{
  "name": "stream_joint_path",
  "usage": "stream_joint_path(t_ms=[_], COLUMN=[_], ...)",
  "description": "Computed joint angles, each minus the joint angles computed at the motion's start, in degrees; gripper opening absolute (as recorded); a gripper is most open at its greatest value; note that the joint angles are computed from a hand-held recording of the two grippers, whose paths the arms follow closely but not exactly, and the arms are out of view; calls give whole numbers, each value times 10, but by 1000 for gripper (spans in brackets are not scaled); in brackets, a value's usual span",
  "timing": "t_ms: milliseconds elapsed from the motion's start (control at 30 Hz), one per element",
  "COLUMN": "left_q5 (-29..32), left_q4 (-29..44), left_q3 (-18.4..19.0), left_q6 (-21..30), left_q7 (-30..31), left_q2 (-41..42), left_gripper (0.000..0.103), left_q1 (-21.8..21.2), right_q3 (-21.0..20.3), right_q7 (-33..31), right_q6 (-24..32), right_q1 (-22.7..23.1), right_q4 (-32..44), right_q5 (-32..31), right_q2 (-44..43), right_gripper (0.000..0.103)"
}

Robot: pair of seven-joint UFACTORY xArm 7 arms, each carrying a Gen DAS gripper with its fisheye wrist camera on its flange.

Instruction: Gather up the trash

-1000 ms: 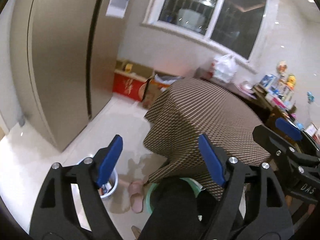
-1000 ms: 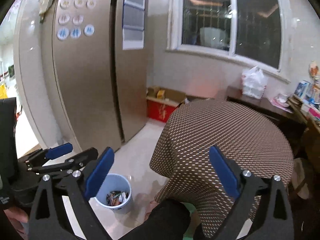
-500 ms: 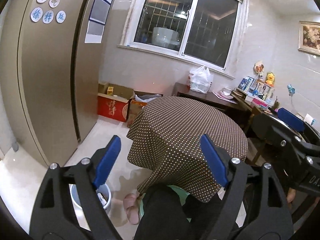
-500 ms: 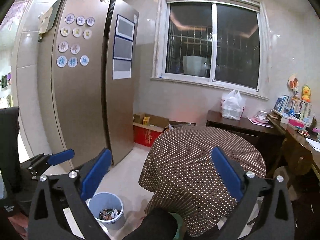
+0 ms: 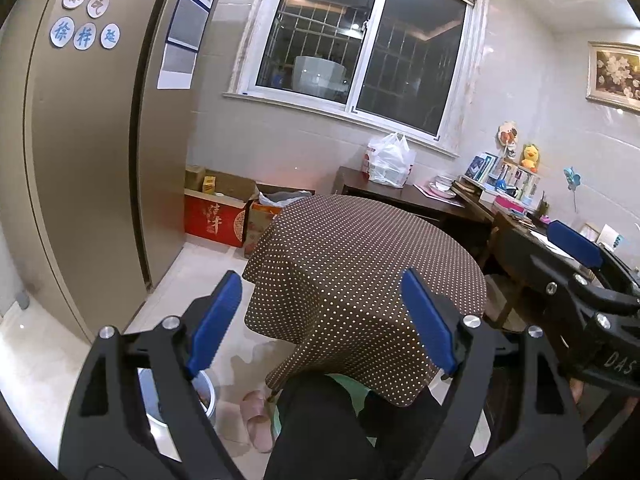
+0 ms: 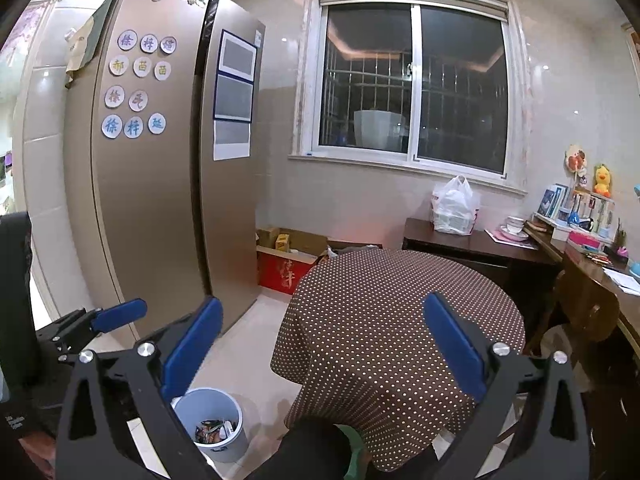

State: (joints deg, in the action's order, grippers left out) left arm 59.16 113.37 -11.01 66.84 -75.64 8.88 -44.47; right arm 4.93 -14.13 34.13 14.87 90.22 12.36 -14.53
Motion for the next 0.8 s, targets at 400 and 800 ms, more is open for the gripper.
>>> stream_joint_path(t_ms=[400,800], left_q5=[-4,-7], left_q4=[8,11], left_q3=[5,7], left_q6=[10,11], left_q7=[7,10], left_q2=[8,9], left_gripper=[81,81], left_q1=[-6,-8], right_q3=[5,3], right_q7=[14,15], right_q6=[7,0], right_q1=[-1,0], right_q4=[10,0], right_q5=[-8,-8], right_q2=[11,7], right_gripper=[98,98])
